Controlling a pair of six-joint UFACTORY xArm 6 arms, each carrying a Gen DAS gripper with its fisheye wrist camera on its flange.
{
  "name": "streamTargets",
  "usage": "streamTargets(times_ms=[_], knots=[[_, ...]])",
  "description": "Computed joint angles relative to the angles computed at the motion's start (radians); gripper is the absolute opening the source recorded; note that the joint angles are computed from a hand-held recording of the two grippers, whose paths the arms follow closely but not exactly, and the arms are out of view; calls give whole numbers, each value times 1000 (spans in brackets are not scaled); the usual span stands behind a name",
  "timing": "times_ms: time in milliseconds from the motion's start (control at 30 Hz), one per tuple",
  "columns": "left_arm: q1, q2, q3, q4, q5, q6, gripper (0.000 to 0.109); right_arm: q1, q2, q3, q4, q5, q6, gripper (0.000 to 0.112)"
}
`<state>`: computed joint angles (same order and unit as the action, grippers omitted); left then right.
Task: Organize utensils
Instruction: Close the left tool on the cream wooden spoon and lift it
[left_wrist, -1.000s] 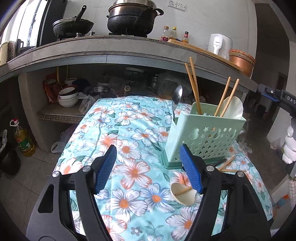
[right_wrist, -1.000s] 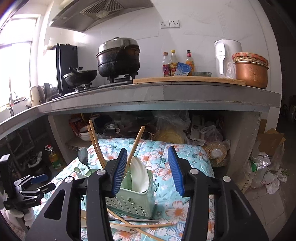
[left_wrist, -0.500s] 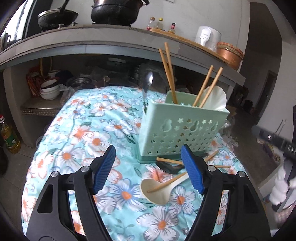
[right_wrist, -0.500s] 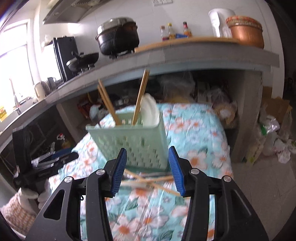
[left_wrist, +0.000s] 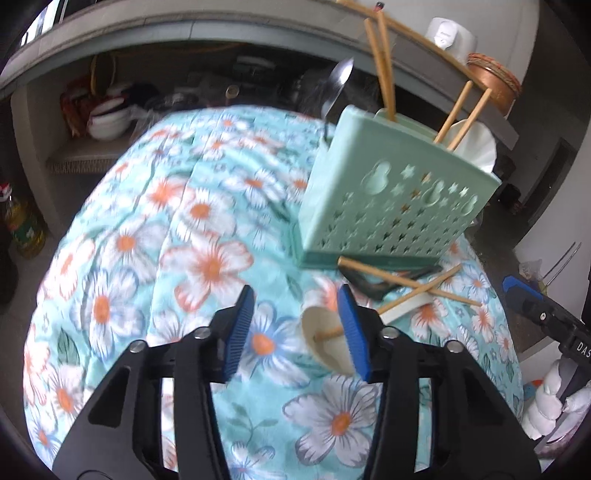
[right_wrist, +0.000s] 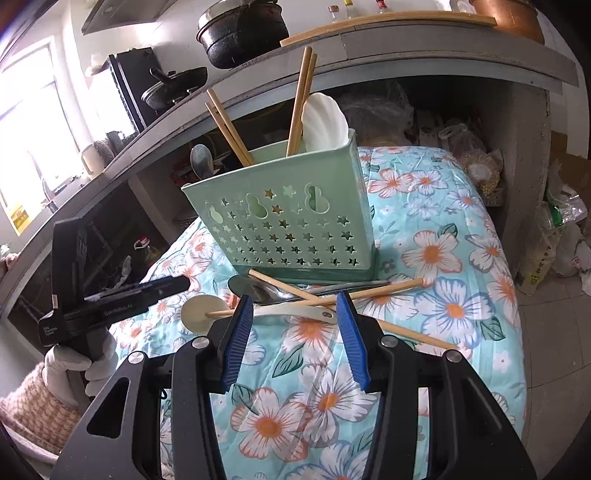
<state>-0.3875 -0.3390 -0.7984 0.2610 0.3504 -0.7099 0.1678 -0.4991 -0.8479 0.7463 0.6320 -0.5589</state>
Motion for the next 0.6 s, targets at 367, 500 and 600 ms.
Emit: streamTargets(times_ms=[367, 500, 600], knots=[[-10, -57, 86, -362, 4, 192, 26, -24, 44, -19, 43, 38, -27, 46], [-25, -30, 70, -412, 11, 214, 26, -20, 45, -21, 55, 34, -32, 46], [-36, 10, 51, -400, 8, 194, 26, -19, 37, -15, 49, 31, -31, 46]])
